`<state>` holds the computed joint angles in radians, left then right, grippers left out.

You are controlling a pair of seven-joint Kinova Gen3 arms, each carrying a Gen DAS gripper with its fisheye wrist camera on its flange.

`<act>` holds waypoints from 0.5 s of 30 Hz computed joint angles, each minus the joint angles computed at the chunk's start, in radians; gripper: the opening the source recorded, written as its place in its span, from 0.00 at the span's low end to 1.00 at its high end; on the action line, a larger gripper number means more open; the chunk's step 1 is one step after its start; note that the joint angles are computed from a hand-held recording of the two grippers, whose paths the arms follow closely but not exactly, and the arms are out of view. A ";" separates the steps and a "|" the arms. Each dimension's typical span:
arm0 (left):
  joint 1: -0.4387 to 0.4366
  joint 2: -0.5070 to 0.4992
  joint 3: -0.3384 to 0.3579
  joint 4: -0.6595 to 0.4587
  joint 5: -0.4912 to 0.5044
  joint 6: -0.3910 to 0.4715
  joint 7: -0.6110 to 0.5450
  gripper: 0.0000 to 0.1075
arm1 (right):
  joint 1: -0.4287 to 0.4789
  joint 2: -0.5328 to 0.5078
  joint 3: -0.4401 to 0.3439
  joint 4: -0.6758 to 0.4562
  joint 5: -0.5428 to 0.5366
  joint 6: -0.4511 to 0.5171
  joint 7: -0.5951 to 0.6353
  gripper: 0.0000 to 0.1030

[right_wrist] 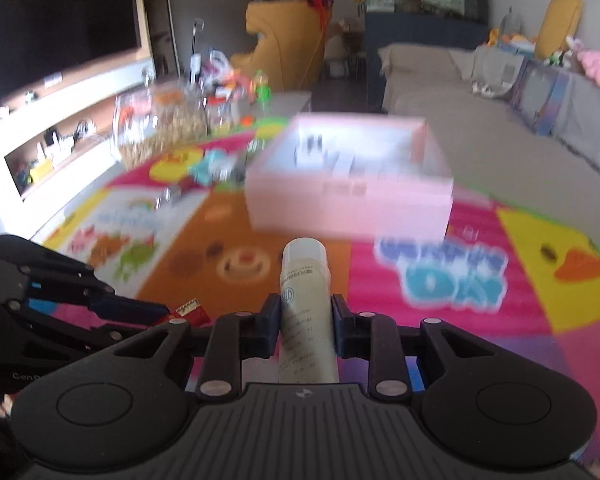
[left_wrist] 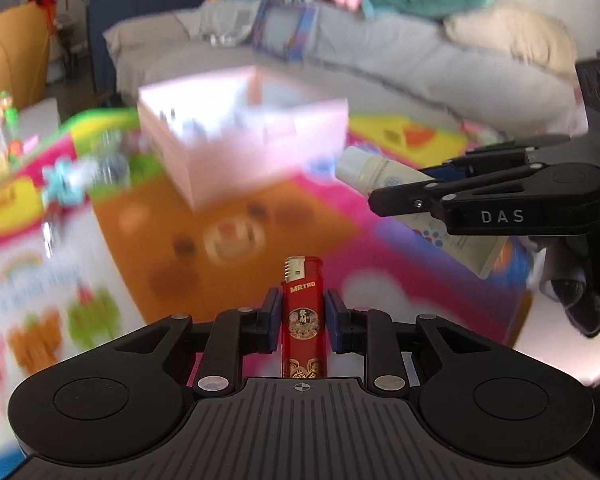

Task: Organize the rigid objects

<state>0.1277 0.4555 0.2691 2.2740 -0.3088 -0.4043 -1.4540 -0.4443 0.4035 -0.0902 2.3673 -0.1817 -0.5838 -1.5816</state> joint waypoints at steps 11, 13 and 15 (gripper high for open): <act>-0.120 0.081 0.076 -0.363 -0.094 -0.073 0.126 0.25 | 0.193 0.040 -0.049 -0.380 0.023 0.064 -0.009 0.34; -0.121 0.134 0.087 -0.448 -0.116 0.007 0.202 0.24 | 0.120 0.075 0.040 -0.423 -0.043 0.076 0.004 0.50; -0.096 0.158 0.054 -0.470 -0.121 0.040 0.225 0.24 | 0.041 0.105 0.114 -0.408 -0.108 0.042 0.022 0.52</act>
<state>0.0316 0.6140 0.3230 1.8036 -0.4302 -0.3641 -1.2286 -0.4030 0.5087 0.0240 1.9595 -0.2899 -0.5417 -1.5592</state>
